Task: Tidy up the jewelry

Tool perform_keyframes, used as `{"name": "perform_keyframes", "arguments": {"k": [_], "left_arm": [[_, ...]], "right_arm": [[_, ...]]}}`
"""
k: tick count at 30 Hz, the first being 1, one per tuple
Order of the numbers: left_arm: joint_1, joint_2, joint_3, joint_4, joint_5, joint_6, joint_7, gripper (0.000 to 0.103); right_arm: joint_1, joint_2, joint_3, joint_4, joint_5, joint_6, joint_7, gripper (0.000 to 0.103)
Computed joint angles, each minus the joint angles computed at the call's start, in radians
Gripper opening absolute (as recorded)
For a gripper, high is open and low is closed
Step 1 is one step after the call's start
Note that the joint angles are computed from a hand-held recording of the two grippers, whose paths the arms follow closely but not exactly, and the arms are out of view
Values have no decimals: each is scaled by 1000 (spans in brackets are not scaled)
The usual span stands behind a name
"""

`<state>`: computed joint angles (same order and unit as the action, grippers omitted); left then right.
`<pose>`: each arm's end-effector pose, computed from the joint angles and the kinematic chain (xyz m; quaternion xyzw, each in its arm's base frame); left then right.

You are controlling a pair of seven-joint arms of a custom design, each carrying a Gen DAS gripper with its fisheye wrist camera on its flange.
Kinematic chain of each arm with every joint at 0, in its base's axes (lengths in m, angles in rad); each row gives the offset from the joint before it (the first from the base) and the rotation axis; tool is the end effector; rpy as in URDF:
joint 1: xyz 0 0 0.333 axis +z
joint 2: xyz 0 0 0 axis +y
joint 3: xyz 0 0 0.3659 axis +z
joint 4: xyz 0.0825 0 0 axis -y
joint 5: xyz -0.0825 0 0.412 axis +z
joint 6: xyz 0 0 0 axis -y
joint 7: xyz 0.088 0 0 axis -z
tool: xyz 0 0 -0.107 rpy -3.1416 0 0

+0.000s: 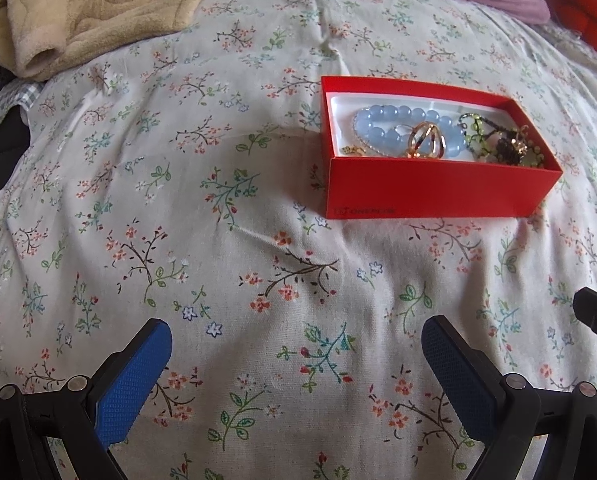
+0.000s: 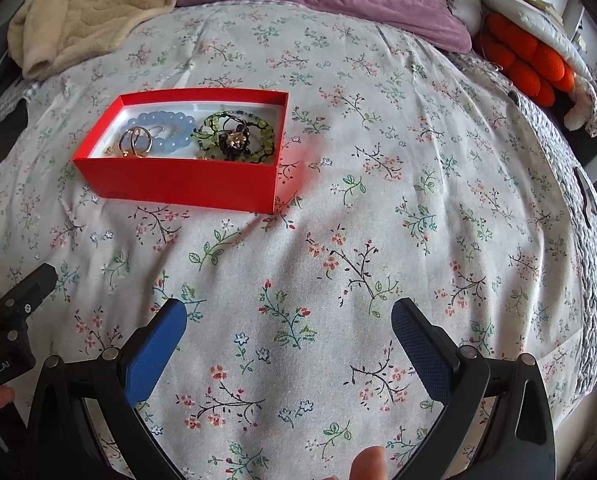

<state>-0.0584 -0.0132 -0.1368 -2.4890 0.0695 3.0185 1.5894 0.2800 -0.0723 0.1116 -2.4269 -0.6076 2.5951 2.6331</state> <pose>0.5165 -0.1074 0.3805 -0.5791 0.7699 -0.1962 0.1828 0.4711 0.2069 0.3857 -0.6238 0.7499 -0.1951 0.1021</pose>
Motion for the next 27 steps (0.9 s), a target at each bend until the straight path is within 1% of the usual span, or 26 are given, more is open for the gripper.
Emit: {"name": "perform_keyframes", "arguments": {"k": [2, 4, 6, 8, 10, 12, 15, 20, 23, 27], "left_arm": [[-1, -2, 0, -1, -13, -1, 11, 102], [6, -2, 0, 2, 48, -9, -44, 102], [8, -3, 0, 3, 71, -16, -64, 102], [13, -4, 0, 8, 130, -31, -114, 102], [13, -7, 0, 8, 129, -35, -126, 102], [9, -10, 0, 9, 101, -42, -119, 102], [-13, -11, 0, 15, -61, -64, 14, 102], [-14, -12, -8, 9, -28, -57, -13, 102], [-21, -9, -8, 9, -63, -61, 17, 102], [-23, -4, -8, 7, -77, -61, 29, 102]], "right_arm": [[1, 3, 2, 3, -10, -8, 8, 103], [2, 5, 1, 5, -7, -8, 6, 103], [4, 8, 0, 6, -2, -7, 4, 103], [6, 10, 0, 7, 0, -8, 3, 103], [7, 12, -1, 8, 1, -9, 1, 103], [8, 13, -2, 8, 9, -5, -4, 103], [9, 12, -2, 7, 5, -2, -3, 103], [10, 13, -4, 4, 15, -2, -15, 103], [9, 13, -3, 3, 15, -2, -14, 103], [8, 17, -3, 1, -2, 5, 6, 103]]}}
